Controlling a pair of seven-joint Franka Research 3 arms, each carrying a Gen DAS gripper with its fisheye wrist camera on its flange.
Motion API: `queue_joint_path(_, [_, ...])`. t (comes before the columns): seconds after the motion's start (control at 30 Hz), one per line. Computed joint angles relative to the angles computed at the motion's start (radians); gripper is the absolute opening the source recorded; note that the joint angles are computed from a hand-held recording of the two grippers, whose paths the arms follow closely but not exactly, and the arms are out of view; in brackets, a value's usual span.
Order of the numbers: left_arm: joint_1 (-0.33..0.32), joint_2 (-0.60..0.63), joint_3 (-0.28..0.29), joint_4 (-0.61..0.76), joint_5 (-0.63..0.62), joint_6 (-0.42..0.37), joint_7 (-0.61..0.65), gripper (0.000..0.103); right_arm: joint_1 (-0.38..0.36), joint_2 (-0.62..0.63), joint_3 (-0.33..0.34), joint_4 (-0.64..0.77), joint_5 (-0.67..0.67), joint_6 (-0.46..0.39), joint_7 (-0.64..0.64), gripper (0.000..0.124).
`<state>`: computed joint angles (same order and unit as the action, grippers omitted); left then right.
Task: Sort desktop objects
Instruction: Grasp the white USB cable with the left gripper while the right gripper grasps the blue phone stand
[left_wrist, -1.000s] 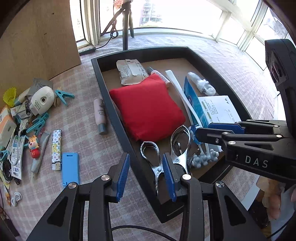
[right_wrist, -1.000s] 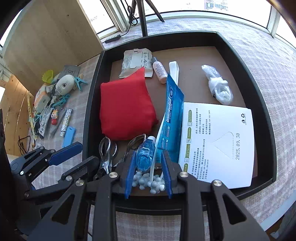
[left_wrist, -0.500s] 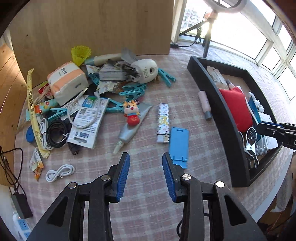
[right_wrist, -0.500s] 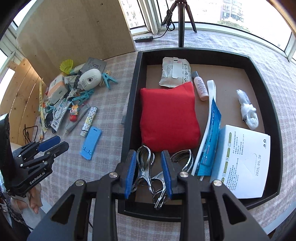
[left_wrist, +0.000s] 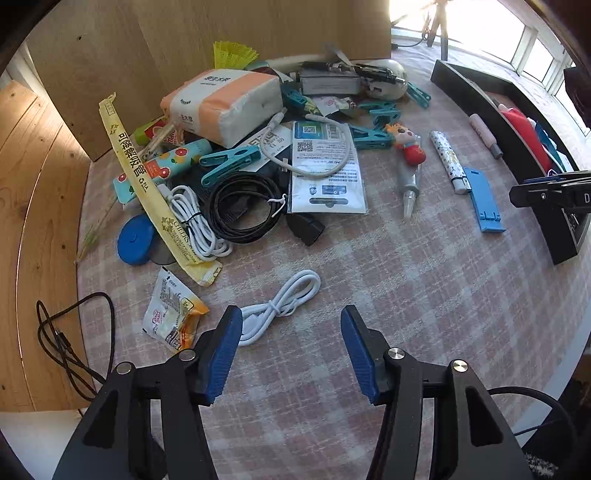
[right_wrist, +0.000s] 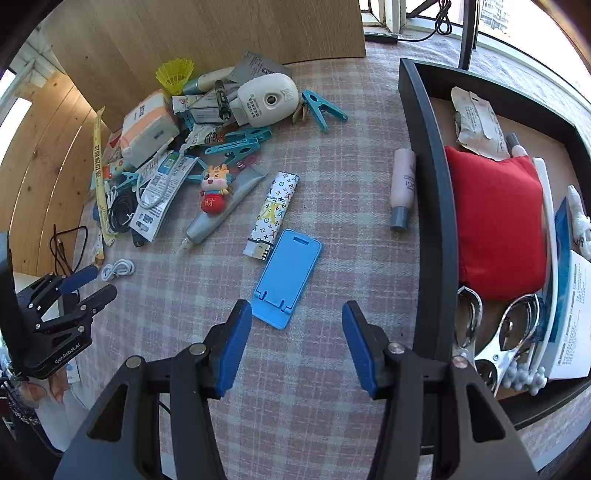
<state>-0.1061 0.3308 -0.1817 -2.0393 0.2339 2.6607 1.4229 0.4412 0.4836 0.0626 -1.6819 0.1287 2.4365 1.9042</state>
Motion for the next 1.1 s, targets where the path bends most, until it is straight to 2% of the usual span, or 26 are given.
queue_joint_path(0.2, [0.040,0.047,-0.023,0.047,-0.023,-0.036,0.160,0.056,0.048,0.091,-0.035,0.116,-0.054,-0.067,0.123,0.054])
queue_joint_path(0.3, [0.030,0.074,-0.015,0.074,-0.011,-0.057,0.188,0.057,0.050,0.125,-0.035,0.157,-0.058,-0.093,0.166,0.054])
queue_joint_path(0.43, [0.050,0.100,-0.031,0.097,-0.068,-0.071,0.230,0.057,0.061,0.158,-0.041,0.201,-0.078,-0.129,0.197,0.054])
queue_joint_path(0.53, [0.060,0.117,-0.040,0.109,-0.111,-0.077,0.234,0.053,0.066,0.178,-0.046,0.231,-0.094,-0.154,0.217,0.054])
queue_joint_path(0.6, [0.064,0.117,-0.046,0.103,-0.135,-0.062,0.236,0.051,0.068,0.192,-0.047,0.255,-0.101,-0.166,0.227,0.055])
queue_joint_path(0.73, [0.056,0.104,-0.043,0.075,-0.154,-0.033,0.206,0.039,0.079,0.214,-0.053,0.296,-0.124,-0.196,0.235,0.055])
queue_joint_path(0.83, [0.052,0.087,-0.039,0.044,-0.170,-0.003,0.157,0.026,0.105,0.217,-0.066,0.298,-0.172,-0.199,0.240,0.055])
queue_joint_path(0.9, [0.075,0.058,-0.058,-0.008,-0.224,0.032,0.135,0.025,0.127,0.216,-0.075,0.295,-0.214,-0.201,0.237,0.054])
queue_joint_path(1.0, [0.109,0.039,-0.095,-0.052,-0.326,0.074,0.120,0.025,0.148,0.185,-0.077,0.237,-0.251,-0.158,0.247,0.045])
queue_joint_path(1.03, [0.114,0.034,-0.102,-0.065,-0.349,0.088,0.113,0.025,0.160,0.160,-0.076,0.187,-0.260,-0.130,0.266,0.038])
queue_joint_path(1.1, [0.096,0.022,-0.092,-0.089,-0.347,0.112,0.081,0.025,0.151,0.127,-0.066,0.129,-0.256,-0.087,0.263,0.037])
